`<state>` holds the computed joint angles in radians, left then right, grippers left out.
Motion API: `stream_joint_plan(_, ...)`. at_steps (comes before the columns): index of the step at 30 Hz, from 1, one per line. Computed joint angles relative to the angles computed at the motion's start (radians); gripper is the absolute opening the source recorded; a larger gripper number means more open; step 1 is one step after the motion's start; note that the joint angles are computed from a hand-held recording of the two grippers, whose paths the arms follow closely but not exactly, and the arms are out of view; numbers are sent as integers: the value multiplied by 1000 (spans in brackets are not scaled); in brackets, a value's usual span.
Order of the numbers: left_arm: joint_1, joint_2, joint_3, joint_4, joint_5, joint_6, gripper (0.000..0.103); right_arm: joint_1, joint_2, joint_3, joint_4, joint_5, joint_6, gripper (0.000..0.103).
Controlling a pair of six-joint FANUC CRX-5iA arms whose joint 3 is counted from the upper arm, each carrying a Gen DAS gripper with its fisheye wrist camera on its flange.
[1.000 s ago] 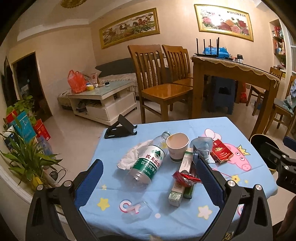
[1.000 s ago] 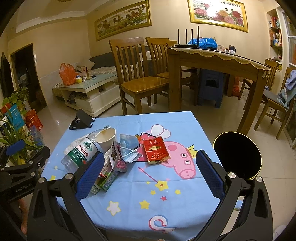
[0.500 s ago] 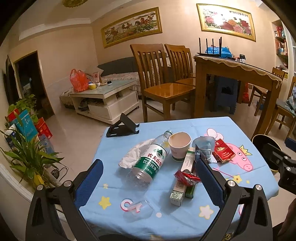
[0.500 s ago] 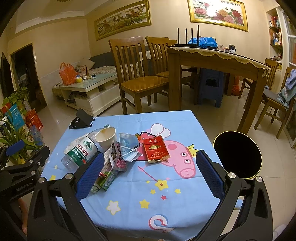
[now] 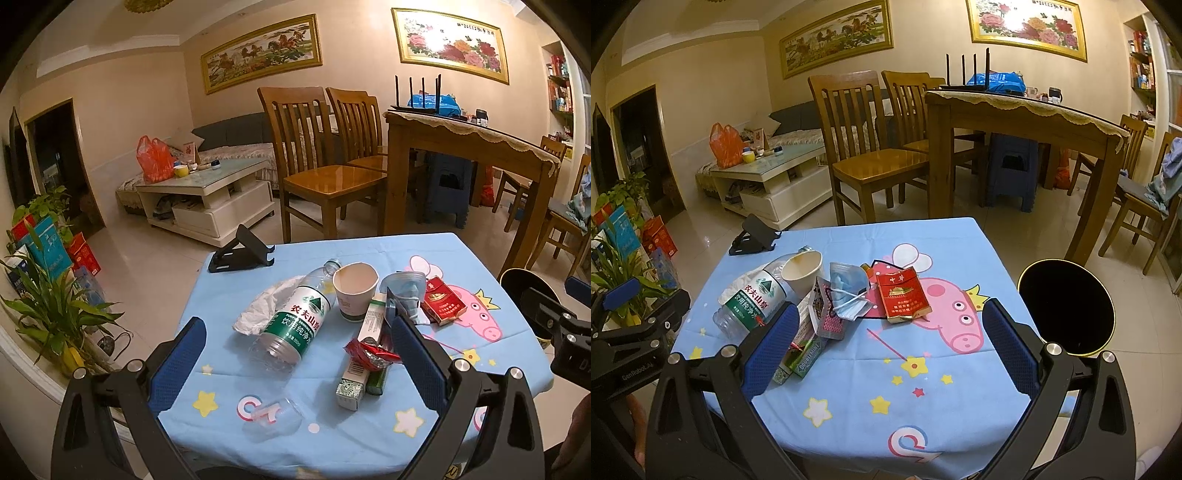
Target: Collect trash
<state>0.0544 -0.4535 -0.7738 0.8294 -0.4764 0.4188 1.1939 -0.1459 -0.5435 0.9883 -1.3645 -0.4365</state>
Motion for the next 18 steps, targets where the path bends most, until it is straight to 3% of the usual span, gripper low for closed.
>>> stream_joint_plan(15,0,5,-1,0,9,-9,97,0,1,-1,-3,0,-1,98)
stream_joint_plan(18,19,25,14,-8,-25,6,97,0,1,-1,-2,4,6,98)
